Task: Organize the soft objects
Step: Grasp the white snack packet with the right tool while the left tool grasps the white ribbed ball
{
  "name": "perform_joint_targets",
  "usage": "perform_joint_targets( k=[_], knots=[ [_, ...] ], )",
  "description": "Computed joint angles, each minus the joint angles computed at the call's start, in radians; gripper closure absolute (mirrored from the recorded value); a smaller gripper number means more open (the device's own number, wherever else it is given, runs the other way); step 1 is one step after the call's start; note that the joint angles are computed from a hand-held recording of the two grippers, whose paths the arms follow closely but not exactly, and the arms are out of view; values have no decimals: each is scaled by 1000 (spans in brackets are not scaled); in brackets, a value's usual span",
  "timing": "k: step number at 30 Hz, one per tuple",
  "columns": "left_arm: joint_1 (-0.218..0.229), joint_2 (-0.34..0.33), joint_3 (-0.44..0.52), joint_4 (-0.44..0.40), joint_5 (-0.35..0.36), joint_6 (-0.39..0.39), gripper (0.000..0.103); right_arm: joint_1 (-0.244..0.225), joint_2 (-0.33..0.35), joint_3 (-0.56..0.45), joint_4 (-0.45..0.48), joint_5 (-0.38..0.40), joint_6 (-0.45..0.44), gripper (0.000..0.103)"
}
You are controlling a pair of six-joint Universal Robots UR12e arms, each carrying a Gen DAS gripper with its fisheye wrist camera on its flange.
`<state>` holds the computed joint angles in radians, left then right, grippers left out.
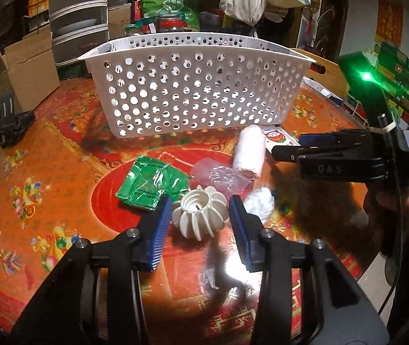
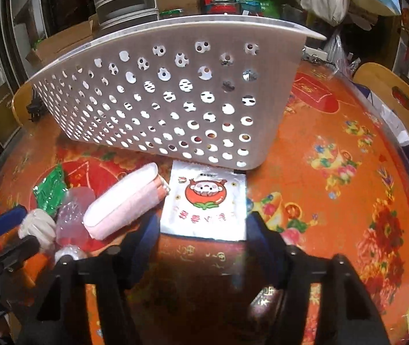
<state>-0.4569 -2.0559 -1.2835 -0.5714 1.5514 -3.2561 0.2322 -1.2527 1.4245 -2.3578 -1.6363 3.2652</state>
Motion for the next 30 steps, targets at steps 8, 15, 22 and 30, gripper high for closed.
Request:
perform_joint_targets(
  k=[8, 15, 22, 30],
  knots=[
    [4, 11, -16, 18, -5, -11, 67, 8, -6, 6, 3, -32, -37, 80],
    [5, 23, -31, 45, -6, -8, 75, 5, -39, 53, -41, 1, -29, 95],
    [14, 40, -64, 62, -23, -17, 77, 6, -84, 109, -126, 22, -11, 100],
    [10, 35, -74, 73, -34, -10, 37, 7, -127, 152, -184, 41, -5, 101]
  ],
)
